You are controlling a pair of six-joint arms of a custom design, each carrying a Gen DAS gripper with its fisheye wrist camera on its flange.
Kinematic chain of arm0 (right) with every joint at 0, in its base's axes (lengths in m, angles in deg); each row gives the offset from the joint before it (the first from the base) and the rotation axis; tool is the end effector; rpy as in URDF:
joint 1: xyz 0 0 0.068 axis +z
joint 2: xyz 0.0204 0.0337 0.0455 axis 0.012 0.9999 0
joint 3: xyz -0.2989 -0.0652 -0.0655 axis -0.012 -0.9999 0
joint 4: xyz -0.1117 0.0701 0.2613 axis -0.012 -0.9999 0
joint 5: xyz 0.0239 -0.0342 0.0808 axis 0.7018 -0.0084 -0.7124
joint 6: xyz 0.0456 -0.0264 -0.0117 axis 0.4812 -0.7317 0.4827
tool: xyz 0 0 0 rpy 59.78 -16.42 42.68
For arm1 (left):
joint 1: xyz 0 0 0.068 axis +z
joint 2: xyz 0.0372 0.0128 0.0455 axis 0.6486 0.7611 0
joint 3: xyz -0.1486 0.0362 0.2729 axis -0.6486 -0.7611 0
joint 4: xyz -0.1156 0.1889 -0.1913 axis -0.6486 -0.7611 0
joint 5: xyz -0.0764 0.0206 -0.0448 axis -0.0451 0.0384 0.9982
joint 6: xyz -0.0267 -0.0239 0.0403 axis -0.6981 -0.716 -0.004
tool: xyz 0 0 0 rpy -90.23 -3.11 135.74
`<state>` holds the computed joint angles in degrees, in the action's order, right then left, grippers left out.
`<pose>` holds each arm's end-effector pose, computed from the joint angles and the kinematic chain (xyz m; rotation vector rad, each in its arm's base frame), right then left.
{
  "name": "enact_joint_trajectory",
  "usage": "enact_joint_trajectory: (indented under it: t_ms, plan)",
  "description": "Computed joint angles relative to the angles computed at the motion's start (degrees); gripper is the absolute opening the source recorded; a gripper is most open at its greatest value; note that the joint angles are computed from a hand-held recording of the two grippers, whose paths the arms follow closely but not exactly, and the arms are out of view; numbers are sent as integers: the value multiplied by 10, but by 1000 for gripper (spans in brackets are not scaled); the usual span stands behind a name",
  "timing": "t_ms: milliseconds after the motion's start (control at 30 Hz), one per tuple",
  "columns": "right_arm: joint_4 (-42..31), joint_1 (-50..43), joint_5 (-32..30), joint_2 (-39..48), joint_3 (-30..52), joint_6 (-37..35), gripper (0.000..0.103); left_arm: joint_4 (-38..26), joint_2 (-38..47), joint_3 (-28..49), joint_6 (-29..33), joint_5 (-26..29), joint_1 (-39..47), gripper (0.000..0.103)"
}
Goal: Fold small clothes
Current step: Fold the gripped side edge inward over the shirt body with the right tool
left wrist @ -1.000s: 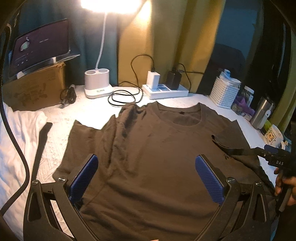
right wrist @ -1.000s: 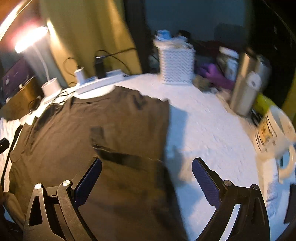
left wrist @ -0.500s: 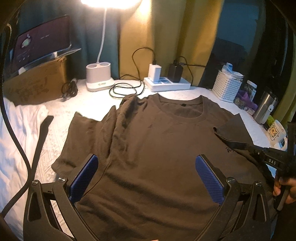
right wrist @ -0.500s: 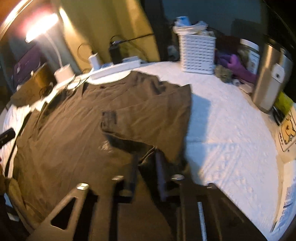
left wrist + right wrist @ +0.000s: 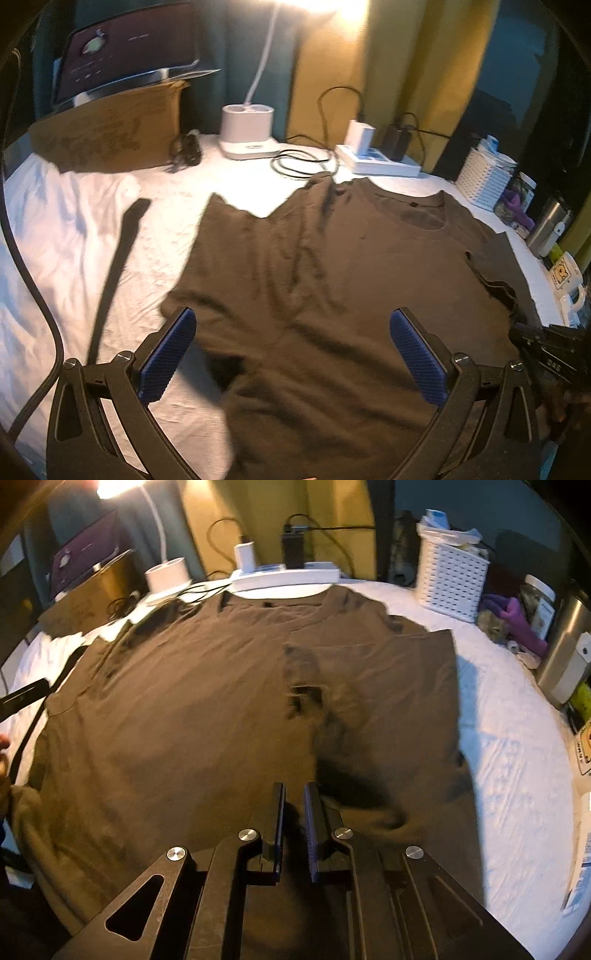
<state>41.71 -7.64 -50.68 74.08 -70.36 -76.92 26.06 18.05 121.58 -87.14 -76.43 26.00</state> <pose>0.1750 -0.0230 0.1420 0.0785 2.5805 0.0159 0.2739 -0.0767 0.1755 0.3063 2.3854 -0.3506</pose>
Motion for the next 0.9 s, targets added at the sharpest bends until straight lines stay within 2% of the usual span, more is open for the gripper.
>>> enact_joint_trajectory:
  t_ms: [167,300,333,367,400,433,533,667,833,900]
  plan:
    - [-12,65,18,3,2,37,11,-2,24,21,25,23,54,103]
    - [-19,76,47,6,18,61,12,-11,63,62,47,32,84,103]
    - [-20,75,48,5,21,63,28,-13,76,73,52,31,86,103]
    - [-23,72,50,4,26,64,73,-16,91,86,59,32,88,103]
    - [-22,67,52,-1,29,67,92,-23,108,101,66,35,88,103]
    - [-16,62,52,-11,28,66,101,-40,121,116,76,39,88,103]
    - [-16,41,44,-5,41,56,101,-47,156,145,88,49,85,102]
    - [-8,15,46,23,57,51,101,-60,196,178,98,50,76,92]
    - [4,-12,35,55,72,43,101,-43,226,197,94,51,66,90]
    - [10,-17,35,68,77,41,101,-45,237,206,92,49,63,84]
